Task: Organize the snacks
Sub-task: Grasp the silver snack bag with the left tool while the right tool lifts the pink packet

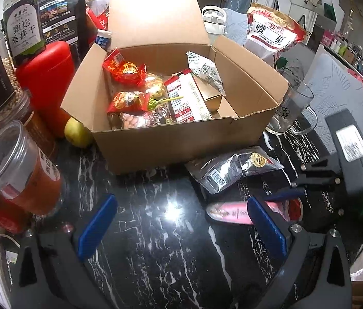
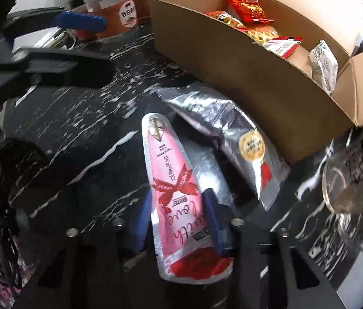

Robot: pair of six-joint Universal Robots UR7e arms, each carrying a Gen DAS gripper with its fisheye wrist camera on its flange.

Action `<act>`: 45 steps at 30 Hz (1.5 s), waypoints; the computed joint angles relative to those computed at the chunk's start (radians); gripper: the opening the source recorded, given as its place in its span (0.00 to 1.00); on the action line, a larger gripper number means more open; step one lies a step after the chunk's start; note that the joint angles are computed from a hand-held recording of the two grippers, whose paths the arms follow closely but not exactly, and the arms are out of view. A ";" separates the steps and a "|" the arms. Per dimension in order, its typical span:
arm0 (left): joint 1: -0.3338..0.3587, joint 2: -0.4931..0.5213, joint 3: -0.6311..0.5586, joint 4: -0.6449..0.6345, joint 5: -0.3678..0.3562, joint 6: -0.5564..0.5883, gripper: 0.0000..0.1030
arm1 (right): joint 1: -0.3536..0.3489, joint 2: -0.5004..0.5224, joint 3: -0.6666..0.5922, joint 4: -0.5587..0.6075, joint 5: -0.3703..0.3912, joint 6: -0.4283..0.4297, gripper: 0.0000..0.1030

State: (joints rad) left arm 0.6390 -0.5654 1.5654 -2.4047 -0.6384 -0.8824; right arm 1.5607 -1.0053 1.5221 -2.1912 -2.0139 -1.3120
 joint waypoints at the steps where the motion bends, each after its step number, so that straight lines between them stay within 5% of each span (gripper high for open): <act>1: -0.001 0.001 -0.002 0.003 0.000 0.000 1.00 | -0.002 -0.009 0.007 0.008 0.001 0.010 0.32; 7: 0.001 0.028 -0.035 0.011 -0.014 0.031 1.00 | -0.038 -0.083 0.060 0.022 0.045 0.070 0.29; 16: 0.012 0.107 -0.123 -0.019 -0.058 0.152 1.00 | -0.096 -0.172 0.147 -0.138 0.047 0.165 0.29; 23: 0.034 0.169 -0.195 -0.058 -0.069 0.283 1.00 | -0.140 -0.194 0.134 -0.145 0.095 0.267 0.29; 32: 0.068 0.238 -0.288 -0.058 -0.089 0.442 0.99 | -0.163 -0.211 0.102 -0.100 0.114 0.294 0.29; 45: 0.054 0.237 -0.297 -0.059 -0.281 0.495 0.94 | -0.181 -0.183 0.031 -0.075 0.125 0.326 0.29</act>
